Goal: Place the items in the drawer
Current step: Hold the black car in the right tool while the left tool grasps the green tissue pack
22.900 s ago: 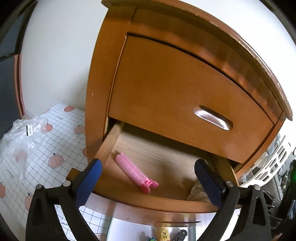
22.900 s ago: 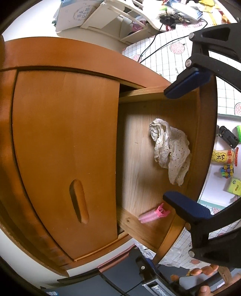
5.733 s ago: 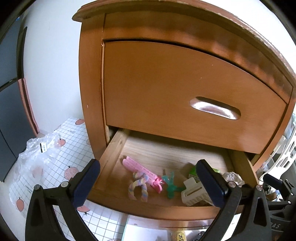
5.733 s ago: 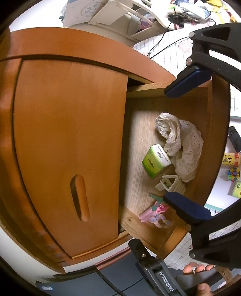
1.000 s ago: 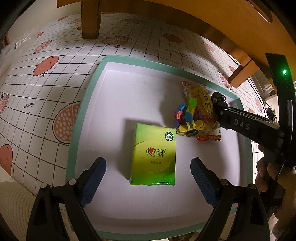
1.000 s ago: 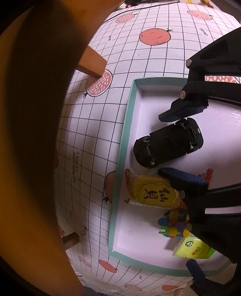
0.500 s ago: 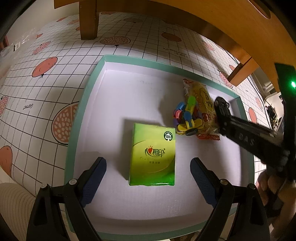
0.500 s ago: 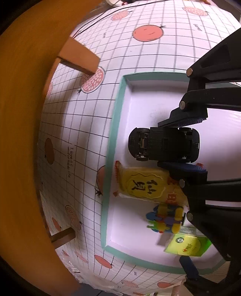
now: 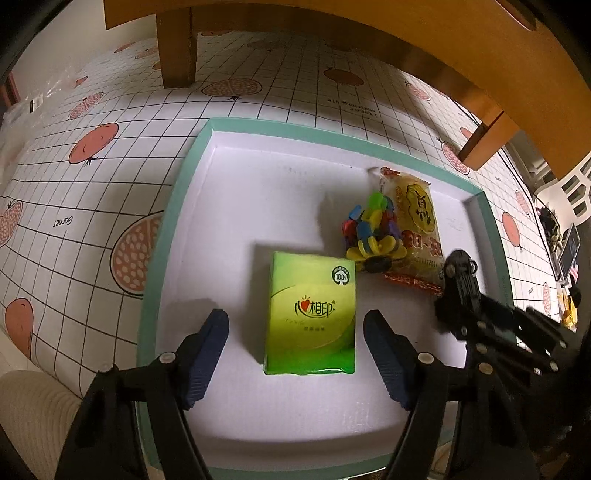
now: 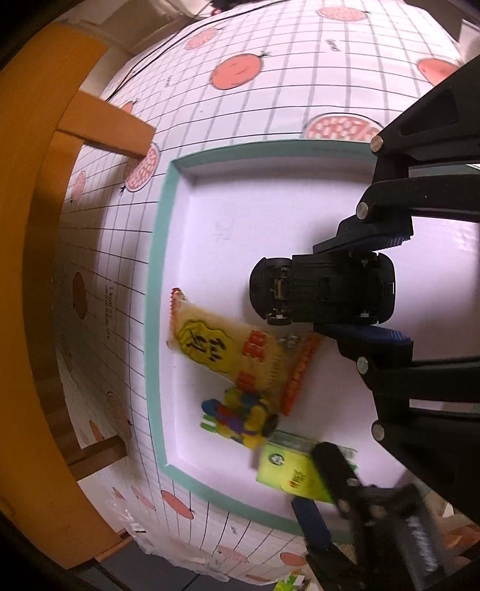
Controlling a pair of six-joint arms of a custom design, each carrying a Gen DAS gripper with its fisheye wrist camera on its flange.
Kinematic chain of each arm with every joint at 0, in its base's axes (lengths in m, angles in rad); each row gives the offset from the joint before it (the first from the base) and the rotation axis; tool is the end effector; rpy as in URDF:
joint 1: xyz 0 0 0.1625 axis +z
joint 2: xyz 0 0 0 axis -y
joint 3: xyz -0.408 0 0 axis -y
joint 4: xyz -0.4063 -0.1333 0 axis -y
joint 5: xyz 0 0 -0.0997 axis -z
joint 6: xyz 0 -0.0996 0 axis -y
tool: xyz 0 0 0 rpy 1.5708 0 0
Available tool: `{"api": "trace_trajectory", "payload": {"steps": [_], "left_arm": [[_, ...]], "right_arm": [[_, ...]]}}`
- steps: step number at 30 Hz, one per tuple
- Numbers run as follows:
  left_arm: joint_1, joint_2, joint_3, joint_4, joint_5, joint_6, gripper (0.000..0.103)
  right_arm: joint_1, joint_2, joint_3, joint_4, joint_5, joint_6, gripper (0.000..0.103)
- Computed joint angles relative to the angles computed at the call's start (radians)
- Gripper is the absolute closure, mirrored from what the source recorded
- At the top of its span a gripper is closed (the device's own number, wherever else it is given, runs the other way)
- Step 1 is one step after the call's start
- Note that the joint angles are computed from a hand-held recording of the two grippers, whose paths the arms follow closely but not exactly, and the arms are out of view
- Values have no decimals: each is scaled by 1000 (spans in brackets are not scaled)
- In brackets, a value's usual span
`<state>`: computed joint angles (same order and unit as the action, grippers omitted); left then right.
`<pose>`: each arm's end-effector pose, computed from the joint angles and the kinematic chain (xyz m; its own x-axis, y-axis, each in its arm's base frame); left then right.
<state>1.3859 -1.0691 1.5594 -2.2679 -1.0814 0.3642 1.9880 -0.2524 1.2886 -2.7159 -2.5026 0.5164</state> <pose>0.0538 -0.6920 0.2633 -0.7632 0.4056 -0.5030 0.4835 0.8749 -0.0280 0.3355 -0.6253 -0.1334 -0.7038 0.3079 0.6402 -0.0636 0.8702 -0.4885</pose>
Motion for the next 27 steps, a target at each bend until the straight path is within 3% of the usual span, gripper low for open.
{"api": "trace_trajectory", "payload": {"steps": [3,10,12,27], "left_arm": [[-1,-2,5,-9,3,5,36],[4,-7,5,-9,-4,3,42],[6,-7,5,-14,-6,0,54],[21,-15,-10,1,-41,-36,55]], "right_arm": [[6,-11,27,-13,13,14,67],[20,-25,65,-22,31,58,67],[25,-27,71,-17,32,69,67],[35,-49,107,-8,64,116,68]]}}
